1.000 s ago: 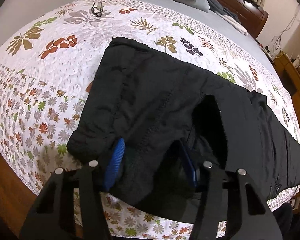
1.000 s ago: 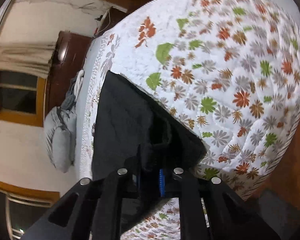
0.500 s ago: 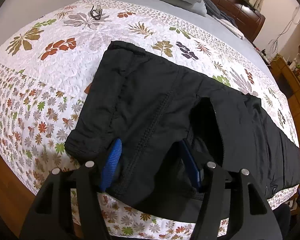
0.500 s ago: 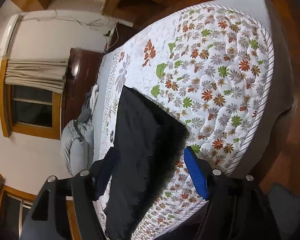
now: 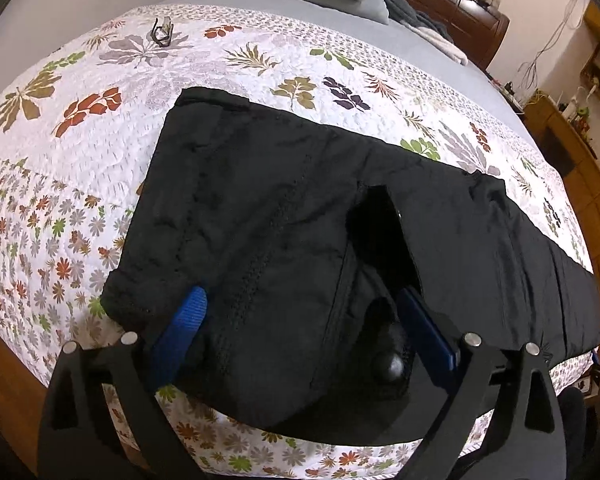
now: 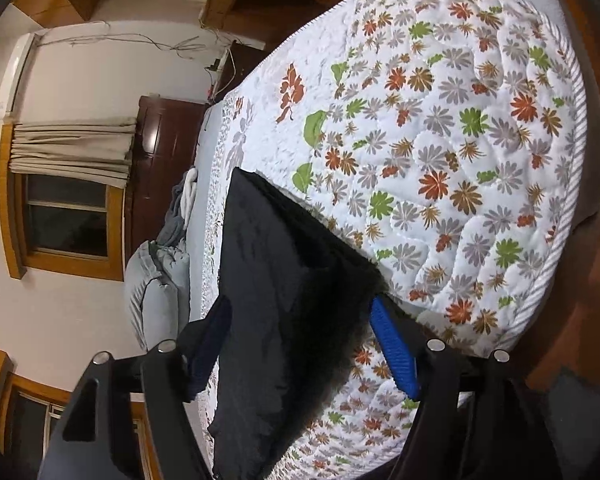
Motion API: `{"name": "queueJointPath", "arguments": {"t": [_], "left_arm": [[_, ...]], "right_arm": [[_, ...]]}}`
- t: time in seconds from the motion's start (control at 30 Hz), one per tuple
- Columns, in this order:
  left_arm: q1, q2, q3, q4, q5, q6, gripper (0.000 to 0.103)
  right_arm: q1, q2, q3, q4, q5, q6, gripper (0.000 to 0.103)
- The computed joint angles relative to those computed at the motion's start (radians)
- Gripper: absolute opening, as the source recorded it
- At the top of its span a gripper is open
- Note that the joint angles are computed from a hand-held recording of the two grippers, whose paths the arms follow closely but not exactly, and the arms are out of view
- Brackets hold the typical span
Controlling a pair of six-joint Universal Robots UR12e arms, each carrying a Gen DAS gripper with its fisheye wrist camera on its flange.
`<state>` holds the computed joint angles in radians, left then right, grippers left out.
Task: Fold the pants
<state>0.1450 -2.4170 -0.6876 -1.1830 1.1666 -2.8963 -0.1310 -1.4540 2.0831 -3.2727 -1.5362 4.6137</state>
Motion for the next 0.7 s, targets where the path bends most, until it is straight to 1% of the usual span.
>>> {"name": "queueJointPath", "arguments": {"t": [0.1,0.2,0.23,0.33,0.43,0.47,0.53,0.63,0.7], "left_arm": [[-0.001,-0.003,0.005,-0.005,0.001,0.006,0.097],[-0.001,-0.004,0.007,-0.007,-0.002,0.008,0.097],[-0.001,-0.004,0.007,-0.008,-0.001,0.009,0.097],[-0.003,-0.005,0.010,-0.011,0.006,0.016,0.097],[-0.004,-0.006,0.014,-0.015,0.010,0.020,0.098],[-0.004,-0.007,0.015,-0.017,0.010,0.021,0.098],[-0.003,-0.006,0.014,-0.014,0.009,0.019,0.098],[-0.002,-0.004,0.011,-0.009,0.002,0.010,0.098],[0.000,0.000,0.006,0.000,-0.005,-0.009,0.098]], "right_arm": [[-0.005,0.011,0.002,-0.021,0.001,0.002,0.075],[-0.009,0.027,-0.003,-0.043,0.001,-0.003,0.080],[-0.009,0.029,-0.004,-0.052,0.000,-0.005,0.080],[-0.006,0.041,-0.008,-0.116,-0.006,-0.023,0.080],[-0.009,0.044,-0.008,-0.098,0.001,-0.023,0.078],[-0.010,0.049,-0.006,-0.106,0.004,-0.014,0.077],[-0.010,0.056,-0.007,-0.123,0.001,-0.013,0.078],[-0.012,0.067,-0.021,-0.142,0.016,-0.042,0.077],[-0.015,0.073,-0.025,-0.140,0.016,-0.053,0.073]]}}
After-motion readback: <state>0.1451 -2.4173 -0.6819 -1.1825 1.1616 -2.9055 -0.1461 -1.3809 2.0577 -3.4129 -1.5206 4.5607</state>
